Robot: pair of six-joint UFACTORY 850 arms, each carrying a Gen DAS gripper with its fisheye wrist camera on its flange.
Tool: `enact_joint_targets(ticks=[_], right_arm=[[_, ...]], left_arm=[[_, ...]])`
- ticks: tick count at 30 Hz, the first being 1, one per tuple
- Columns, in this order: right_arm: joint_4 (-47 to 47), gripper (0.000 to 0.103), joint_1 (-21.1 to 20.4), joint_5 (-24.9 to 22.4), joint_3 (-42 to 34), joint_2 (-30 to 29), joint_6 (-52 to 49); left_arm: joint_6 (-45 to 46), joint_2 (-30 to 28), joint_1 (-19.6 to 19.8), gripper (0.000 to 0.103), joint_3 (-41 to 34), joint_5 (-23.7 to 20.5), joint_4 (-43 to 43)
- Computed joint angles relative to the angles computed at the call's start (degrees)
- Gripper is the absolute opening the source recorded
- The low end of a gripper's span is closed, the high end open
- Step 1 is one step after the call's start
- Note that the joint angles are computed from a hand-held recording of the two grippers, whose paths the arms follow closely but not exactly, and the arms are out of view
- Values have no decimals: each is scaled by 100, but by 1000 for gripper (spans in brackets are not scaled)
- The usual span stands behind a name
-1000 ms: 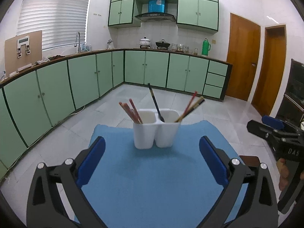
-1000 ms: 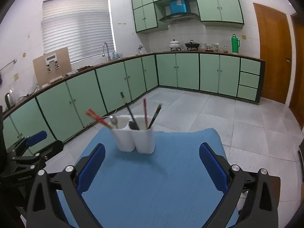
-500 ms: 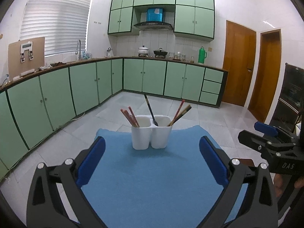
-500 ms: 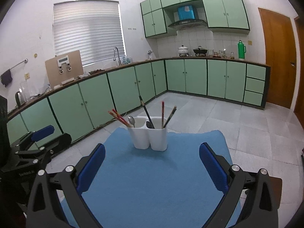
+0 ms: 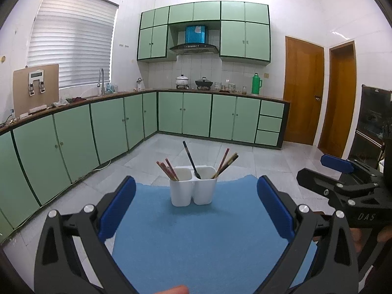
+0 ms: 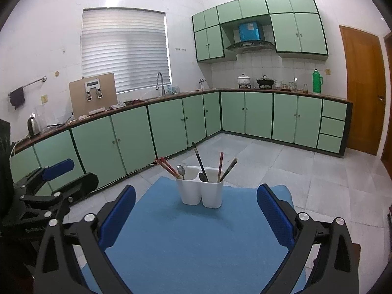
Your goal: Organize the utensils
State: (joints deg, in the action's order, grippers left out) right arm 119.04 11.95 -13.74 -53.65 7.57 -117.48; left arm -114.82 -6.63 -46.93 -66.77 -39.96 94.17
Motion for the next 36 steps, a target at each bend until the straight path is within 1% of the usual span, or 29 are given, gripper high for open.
enact_joint_targets(ticks=[9,16,36], right_arm=[[127,97,53,47,24,46,-116],[-176,97,45,73,-11,20,156],[-62,97,106,136,-5,27,20]], left_arm=[[-20,24,-8,96,-1,-51,-66],[-75,54,16,96,52,-43,-40],[-117,93,51,96,97,-23,-28]])
